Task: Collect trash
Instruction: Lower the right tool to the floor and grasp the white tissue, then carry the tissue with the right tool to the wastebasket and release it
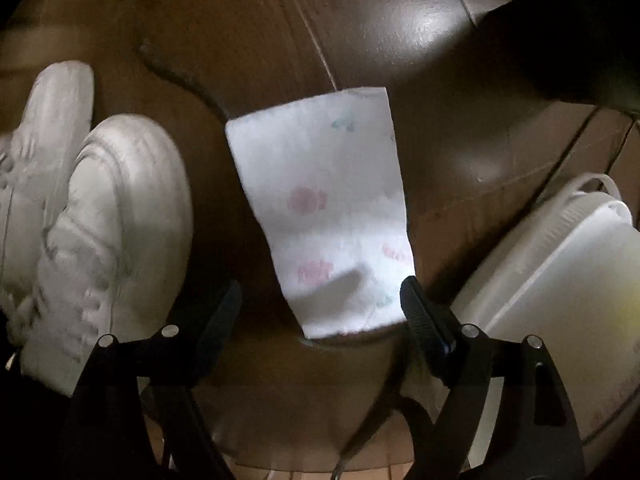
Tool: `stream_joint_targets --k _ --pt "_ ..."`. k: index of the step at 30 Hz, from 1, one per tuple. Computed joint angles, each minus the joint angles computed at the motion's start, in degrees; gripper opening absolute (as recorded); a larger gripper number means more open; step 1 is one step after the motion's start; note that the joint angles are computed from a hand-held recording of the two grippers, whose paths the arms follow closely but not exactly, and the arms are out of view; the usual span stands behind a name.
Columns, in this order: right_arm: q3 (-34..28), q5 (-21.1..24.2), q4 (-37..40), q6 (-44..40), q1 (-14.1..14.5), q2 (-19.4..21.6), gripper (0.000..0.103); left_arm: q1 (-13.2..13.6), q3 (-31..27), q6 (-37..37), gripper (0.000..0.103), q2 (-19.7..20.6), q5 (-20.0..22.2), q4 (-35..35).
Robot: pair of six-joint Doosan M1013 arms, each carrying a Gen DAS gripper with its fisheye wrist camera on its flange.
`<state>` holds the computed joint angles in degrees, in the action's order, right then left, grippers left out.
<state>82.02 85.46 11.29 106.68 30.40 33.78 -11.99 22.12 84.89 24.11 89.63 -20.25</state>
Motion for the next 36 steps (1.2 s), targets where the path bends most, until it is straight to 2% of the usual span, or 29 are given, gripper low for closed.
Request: stream_joint_targets --k 3,7,10,12,14,19,24,28,31,36 --pt "0.4 -0.1 1.0 -0.2 -0.3 0.5 0.078 -0.2 -0.4 0.2 0.097 0.2 0.2 0.1" --pt "1.0 1.8 -0.9 -0.6 -0.3 1.1 0.055 0.1 -0.8 -1.5 0.097 0.6 0.5 -0.3" --pt "1.1 1.4 -1.6 -0.7 -0.2 0.9 0.055 0.0 -1.2 -1.3 0.097 0.8 0.7 -0.3" --pt "0.5 2.4 -4.5 -2.7 0.7 1.1 0.046 -0.1 -1.3 -1.0 0.097 0.8 0.9 -0.3" --pt "0.0 2.6 -4.3 -4.9 0.9 1.2 0.003 -0.1 -1.7 -1.2 0.097 1.0 1.0 -0.3" --pt "-1.4 3.2 -2.0 -0.7 -0.5 0.0 0.003 0.0 -1.8 -2.1 0.097 1.2 1.0 0.1" --pt "-5.4 0.7 1.1 6.3 -3.3 -5.2 0.003 -0.1 -1.7 -2.9 0.097 1.1 0.7 1.2" --pt "-11.7 2.0 -2.8 0.6 -3.5 -8.8 0.003 -0.6 -0.6 -2.0 0.097 0.2 -0.7 2.8" --pt "-14.0 2.7 0.7 2.9 -5.3 -11.3 0.003 -1.1 0.8 -1.1 0.097 -0.8 -2.6 4.6" --pt "-12.0 1.8 3.4 3.2 -8.1 -19.7 0.003 -2.9 6.6 2.7 0.096 -4.9 -9.6 8.9"
